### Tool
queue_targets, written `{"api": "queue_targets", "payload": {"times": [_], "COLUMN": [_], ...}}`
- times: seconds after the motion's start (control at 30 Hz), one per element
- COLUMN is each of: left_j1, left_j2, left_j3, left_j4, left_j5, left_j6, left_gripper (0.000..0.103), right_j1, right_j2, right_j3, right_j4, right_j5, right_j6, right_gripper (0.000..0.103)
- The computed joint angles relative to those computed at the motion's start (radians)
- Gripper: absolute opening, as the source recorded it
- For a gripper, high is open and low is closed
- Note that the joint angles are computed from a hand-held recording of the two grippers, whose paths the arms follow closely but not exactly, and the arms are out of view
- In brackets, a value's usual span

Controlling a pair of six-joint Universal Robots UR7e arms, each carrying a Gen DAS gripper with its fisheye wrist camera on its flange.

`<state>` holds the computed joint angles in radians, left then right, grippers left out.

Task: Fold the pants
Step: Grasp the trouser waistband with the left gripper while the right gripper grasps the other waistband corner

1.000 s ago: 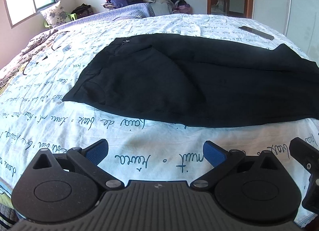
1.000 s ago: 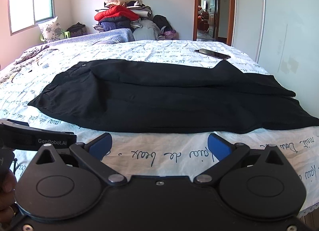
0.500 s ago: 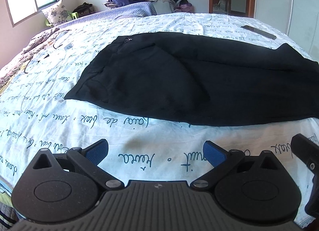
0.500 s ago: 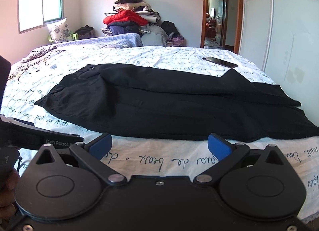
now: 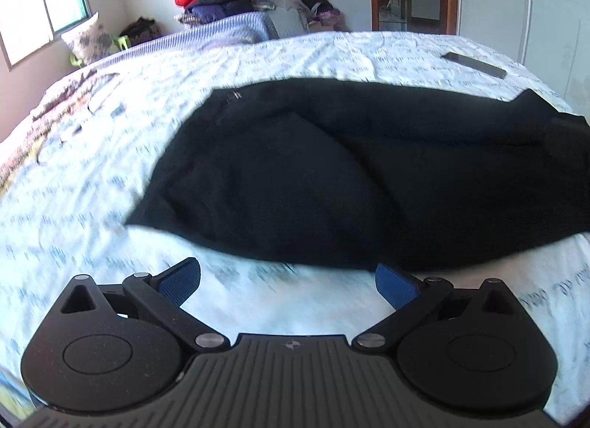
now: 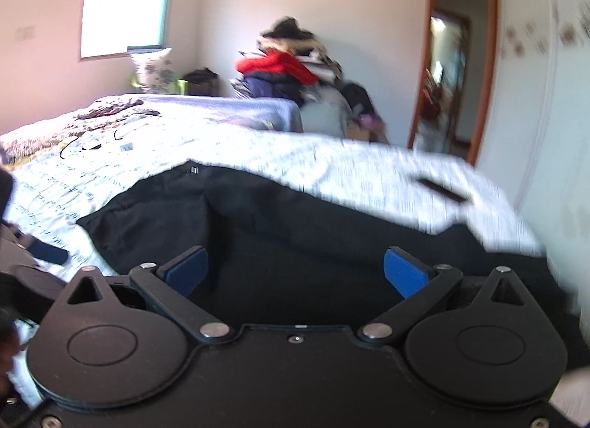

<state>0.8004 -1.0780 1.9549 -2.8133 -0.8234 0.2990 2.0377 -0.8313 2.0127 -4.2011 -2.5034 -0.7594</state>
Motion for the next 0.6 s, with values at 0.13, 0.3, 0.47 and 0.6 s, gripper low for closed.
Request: {"api": "queue_targets", "payload": {"times": [0.13,0.3,0.47,0.6], "left_j1": [0.052,0.130,0.200,0.246], "left_j2": [0.094,0.292,0.520,0.688], "left_j3": [-0.170,-0.513,-0.918,-1.240], "left_j4": [-0.088,-0.052,0.104,0.338], "left_j5": [0.013,0.024,-0.030,-0.150], "left_j6": [0.165,0.231,0.323,0.411], "left_gripper": [0.103,0.103,0.099,0.099], "right_j1": [-0.078,-0.206,-0.318,-0.391], "right_j2": [-0.058,-0.108,-0.092,-0.091], "right_j3": [-0.065,-0.199,-0.372,-0.463], "right_j4": [0.198,0.606,0.903,1.065], "right_j5": [0.108,0.211,0.281,0.342], "right_j6": [0.028,0.182,0.206,0.214], "right_gripper": [0.103,0.103,0.102,0.098]}}
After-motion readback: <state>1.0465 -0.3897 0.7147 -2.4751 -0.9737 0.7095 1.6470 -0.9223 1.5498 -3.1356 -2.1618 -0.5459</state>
